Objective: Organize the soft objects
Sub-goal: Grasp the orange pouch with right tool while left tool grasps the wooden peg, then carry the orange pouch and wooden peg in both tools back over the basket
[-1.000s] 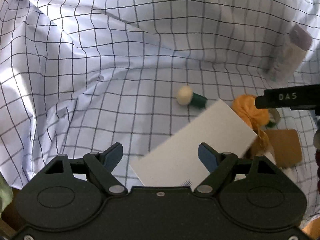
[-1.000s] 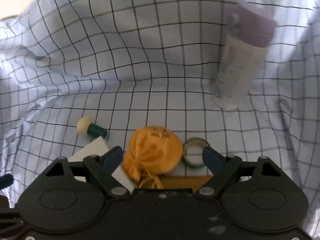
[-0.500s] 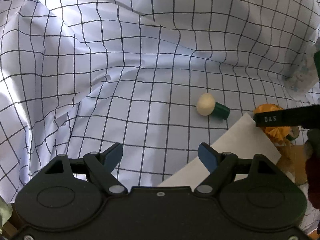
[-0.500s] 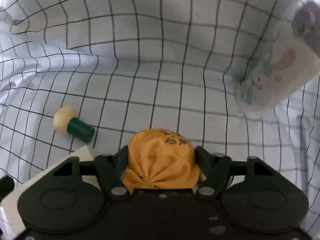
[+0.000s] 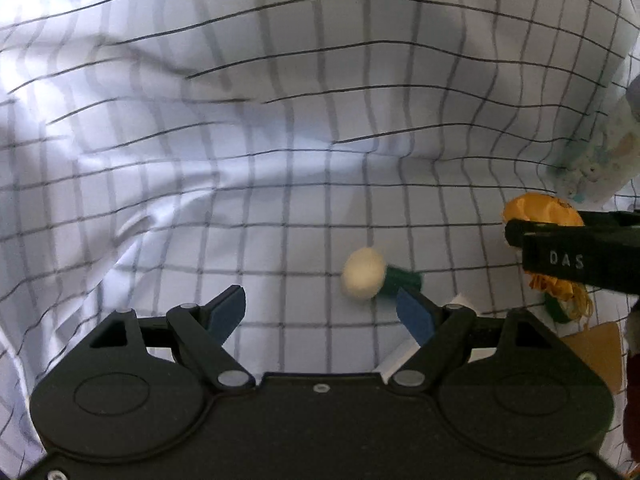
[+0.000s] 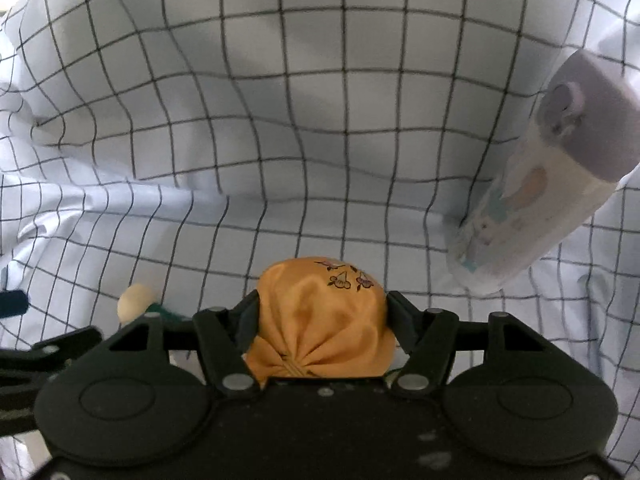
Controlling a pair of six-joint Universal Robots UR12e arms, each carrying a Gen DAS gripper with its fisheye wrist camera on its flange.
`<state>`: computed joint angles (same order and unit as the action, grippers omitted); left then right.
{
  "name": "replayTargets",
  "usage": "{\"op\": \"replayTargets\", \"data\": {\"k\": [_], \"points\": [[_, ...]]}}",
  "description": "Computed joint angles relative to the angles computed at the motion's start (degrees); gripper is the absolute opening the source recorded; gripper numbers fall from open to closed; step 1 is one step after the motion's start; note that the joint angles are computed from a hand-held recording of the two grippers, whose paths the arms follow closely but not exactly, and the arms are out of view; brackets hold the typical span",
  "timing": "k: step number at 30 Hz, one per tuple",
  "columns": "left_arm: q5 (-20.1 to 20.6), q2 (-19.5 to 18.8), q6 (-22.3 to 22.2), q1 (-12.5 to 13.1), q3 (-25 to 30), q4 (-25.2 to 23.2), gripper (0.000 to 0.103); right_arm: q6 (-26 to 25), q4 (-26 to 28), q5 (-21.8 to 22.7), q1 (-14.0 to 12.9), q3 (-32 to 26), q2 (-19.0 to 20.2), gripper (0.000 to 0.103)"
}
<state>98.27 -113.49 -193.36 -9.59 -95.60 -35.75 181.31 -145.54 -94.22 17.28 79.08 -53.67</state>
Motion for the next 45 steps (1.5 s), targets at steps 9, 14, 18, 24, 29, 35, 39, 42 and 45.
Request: {"op": "replayTargets", "data": {"k": [9, 14, 18, 24, 29, 35, 39, 42, 45], "points": [[-4.81, -3.6, 1.15, 0.05, 3.53, -2.81, 0.079, 0.17, -1.78, 1.7, -1.02, 1.46, -0.8, 0.065], [-4.39, -4.6, 1.36, 0.05, 4.36, -3.52, 0.079, 0.33, -1.79, 2.01, -1.29, 1.81, -1.09, 0.065], [-4.05, -4.9, 1.84, -0.04, 4.39, -3.28, 0.079, 0.46, -1.55, 1.94, -1.31, 1.74, -1.09, 0.065], [-3.58, -5.79, 1.76, -0.19, 5.15, -4.04, 0.074, 0.25, -0.98, 1.63, -1.02, 1.43, -0.82, 0.065], [-5.12, -6.11, 0.34, 0.39, 5.08, -3.41, 0.07, 0.05, -0.66, 1.2, -0.8, 1.12, -0.55, 0.065], [-7.11, -5.44, -0.39, 1.22, 3.9, -1.43, 0.057, -0.16, -0.02, 0.68, -0.5, 0.47, -0.2, 0.065], [-1.64, -4.51, -0.24, 0.86, 2.31, 0.56, 0.056, -0.01, 0.16, 0.45, -0.17, 0.03, -0.05, 0.065], [-1.52, -2.92, -1.75, 1.82, 0.18, 1.62, 0.056, -0.06, 0.19, 0.34, 0.28, -0.43, 0.15, 0.065], [-1.6, -1.17, -3.41, 2.95, -2.3, 3.41, 0.056, -0.49, -0.14, 0.75, 0.89, -0.91, 0.39, 0.065]]}}
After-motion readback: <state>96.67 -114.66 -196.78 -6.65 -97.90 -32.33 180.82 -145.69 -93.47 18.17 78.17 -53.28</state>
